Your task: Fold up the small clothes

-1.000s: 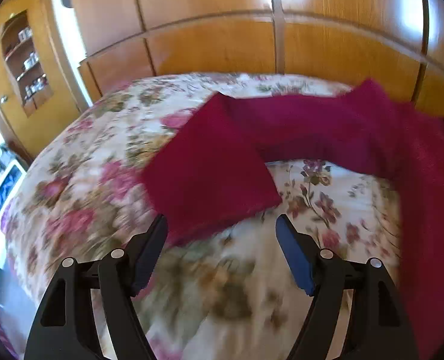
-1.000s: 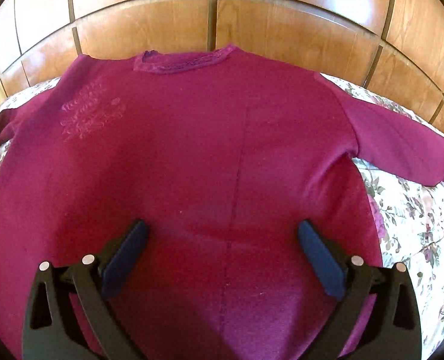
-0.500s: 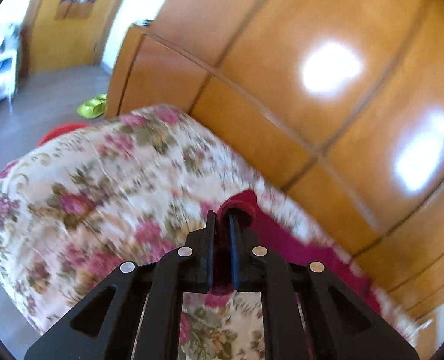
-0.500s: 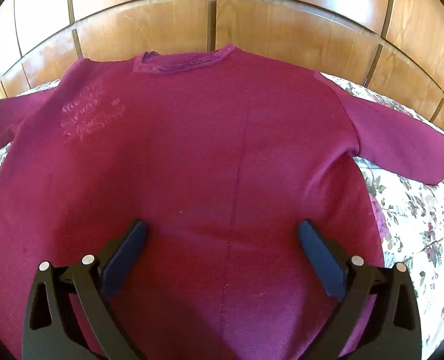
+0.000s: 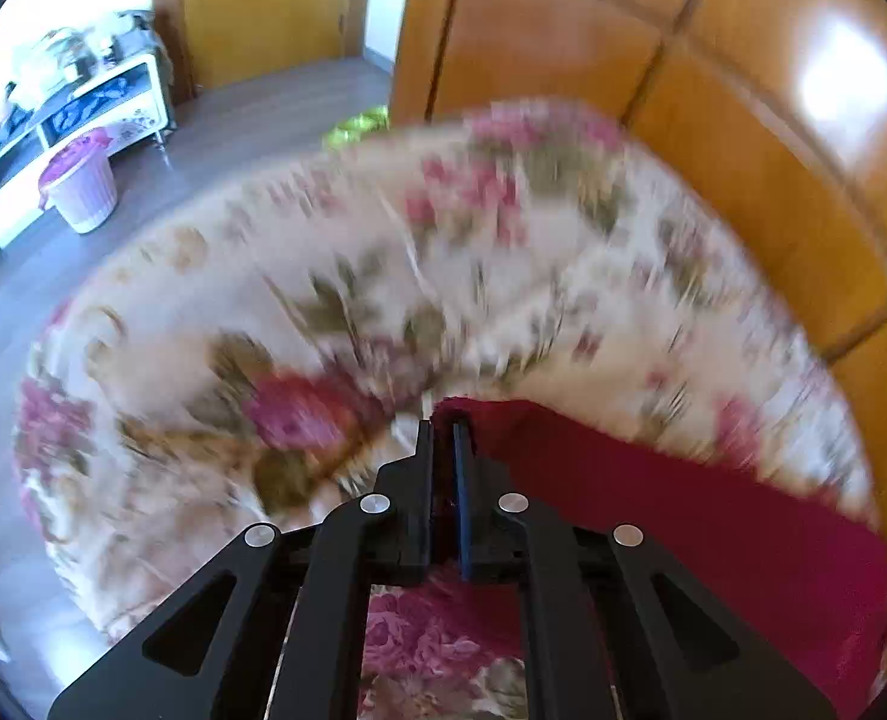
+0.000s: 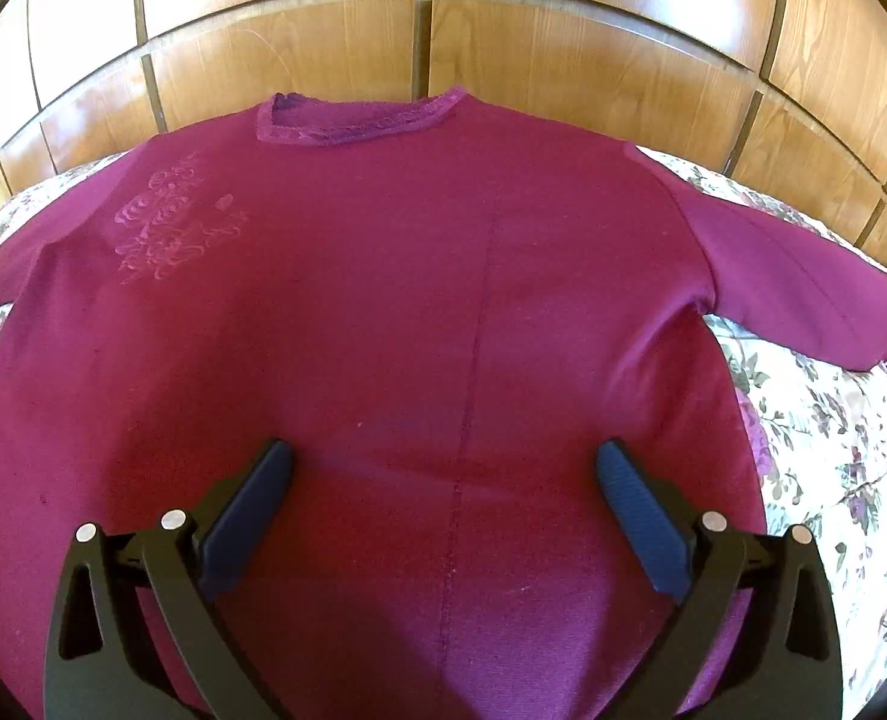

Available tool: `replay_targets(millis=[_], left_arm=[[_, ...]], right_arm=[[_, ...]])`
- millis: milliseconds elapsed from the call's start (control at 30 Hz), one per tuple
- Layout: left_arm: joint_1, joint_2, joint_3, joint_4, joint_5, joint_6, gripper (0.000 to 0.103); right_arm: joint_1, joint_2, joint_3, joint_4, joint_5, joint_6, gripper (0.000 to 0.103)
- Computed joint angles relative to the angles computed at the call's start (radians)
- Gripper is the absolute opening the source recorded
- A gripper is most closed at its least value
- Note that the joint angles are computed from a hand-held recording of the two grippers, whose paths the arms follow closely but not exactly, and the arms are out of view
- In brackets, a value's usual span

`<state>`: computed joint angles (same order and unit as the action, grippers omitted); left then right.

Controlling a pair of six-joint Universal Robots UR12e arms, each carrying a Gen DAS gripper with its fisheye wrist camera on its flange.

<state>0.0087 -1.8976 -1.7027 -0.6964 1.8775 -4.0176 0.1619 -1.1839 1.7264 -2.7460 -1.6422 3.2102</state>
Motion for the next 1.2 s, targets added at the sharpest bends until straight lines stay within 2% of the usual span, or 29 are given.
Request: replay_targets(millis=[33,67,167,233,267,333,467,567,633,700,733,800,900,933,967,1100,1167,1200], left_arm=[[-0.007,-0.007,0.005,-0.009,0.023,0.006,0.006],[-0.017,-0.010,0.010,-0.013,0.053,0.010,0.012],[-0.048,0.001,0.016,-0.037,0.141,-0.031,0.063],[-0.074,0.017,-0.014,0.057,0.186,-0.017,0.064],[-0.099,0.026,-0.022,0.102,0.200,0.018,0.064],[-0.144,0.032,-0.032,0.182,0.198,0.068,0.064],[-0.243,0.011,-0.030,0.360,0.102,0.192,0.064],[-0.311,-0.037,0.002,0.432,-0.043,0.268,0.064],[-0.357,-0.073,0.037,0.421,-0.117,0.321,0.064],[-0.393,-0.105,0.071,0.379,-0.160,0.360,0.064],[-0.409,-0.121,0.088,0.358,-0.180,0.383,0.064],[-0.438,-0.148,0.115,0.324,-0.149,0.425,0.064],[-0.456,-0.177,0.143,0.262,-0.118,0.451,0.065],[-0.454,-0.180,0.136,0.281,-0.115,0.449,0.066],[-0.455,-0.179,0.131,0.292,-0.116,0.446,0.068],[-0.458,-0.185,0.126,0.309,-0.105,0.466,0.072],[-0.461,-0.186,0.126,0.307,-0.087,0.474,0.074],[-0.464,-0.188,0.129,0.302,-0.076,0.476,0.074]], right_arm=[[-0.001,0.000,0.001,-0.001,0.001,-0.001,0.101],[-0.001,0.000,0.001,-0.002,0.002,-0.001,0.101],[-0.004,0.000,0.003,-0.007,0.009,0.000,0.101],[-0.004,0.000,0.004,-0.009,0.010,0.001,0.101],[-0.004,0.000,0.005,-0.013,0.012,0.001,0.101],[-0.006,0.000,0.005,-0.010,0.020,0.003,0.101],[-0.005,-0.003,0.006,-0.008,0.016,0.000,0.101],[-0.013,-0.013,0.005,0.021,0.037,0.015,0.101],[-0.038,-0.036,0.013,0.055,0.103,0.041,0.100],[-0.076,-0.067,0.042,0.049,0.178,0.073,0.090],[-0.093,-0.079,0.053,0.048,0.206,0.085,0.077],[-0.153,-0.118,0.095,0.018,0.260,0.140,0.067],[-0.228,-0.159,0.141,-0.020,0.242,0.218,0.066],[-0.261,-0.170,0.155,-0.025,0.252,0.248,0.066],[-0.296,-0.179,0.164,-0.019,0.228,0.281,0.066],[-0.371,-0.178,0.152,0.004,0.071,0.318,0.066],[-0.402,-0.162,0.124,0.027,0.008,0.306,0.074],[-0.412,-0.155,0.113,0.035,-0.007,0.298,0.074]])
